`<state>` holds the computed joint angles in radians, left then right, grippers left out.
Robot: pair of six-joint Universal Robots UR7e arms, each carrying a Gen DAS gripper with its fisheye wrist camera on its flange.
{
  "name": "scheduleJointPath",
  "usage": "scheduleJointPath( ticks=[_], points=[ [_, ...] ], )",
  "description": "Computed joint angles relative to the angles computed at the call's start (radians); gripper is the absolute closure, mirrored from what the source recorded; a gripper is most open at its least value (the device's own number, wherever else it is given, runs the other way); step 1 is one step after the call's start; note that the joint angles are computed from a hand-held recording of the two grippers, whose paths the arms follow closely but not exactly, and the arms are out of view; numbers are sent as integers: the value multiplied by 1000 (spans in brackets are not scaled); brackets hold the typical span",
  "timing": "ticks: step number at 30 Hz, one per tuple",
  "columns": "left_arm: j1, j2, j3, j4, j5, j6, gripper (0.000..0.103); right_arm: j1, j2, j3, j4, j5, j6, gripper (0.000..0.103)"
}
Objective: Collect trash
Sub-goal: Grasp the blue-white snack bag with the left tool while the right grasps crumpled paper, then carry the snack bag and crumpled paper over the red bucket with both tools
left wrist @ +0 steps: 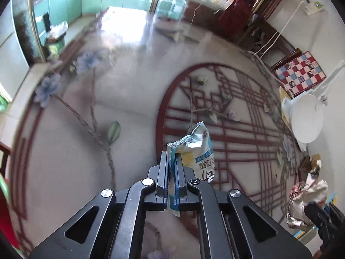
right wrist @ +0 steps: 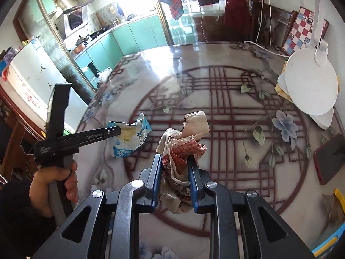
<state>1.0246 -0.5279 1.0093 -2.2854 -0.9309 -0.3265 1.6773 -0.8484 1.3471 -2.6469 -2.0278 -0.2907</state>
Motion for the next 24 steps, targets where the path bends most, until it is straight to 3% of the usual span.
scheduleJointPath(
  ticks=[7, 11, 16, 24],
  points=[
    [-67, -172, 231, -200, 55, 94, 99, 61, -16, 32, -47, -3, 3, 83],
    [-84, -249, 315, -201, 89, 77, 99, 107, -17, 50, -76, -42, -6, 83],
    [-105, -348, 449, -293, 149, 47, 99, 163, -10, 68, -119, -69, 1, 83],
    [-108, -442, 540, -393, 185, 118, 99, 247, 40, 43, -147, -88, -4, 83]
  ],
)
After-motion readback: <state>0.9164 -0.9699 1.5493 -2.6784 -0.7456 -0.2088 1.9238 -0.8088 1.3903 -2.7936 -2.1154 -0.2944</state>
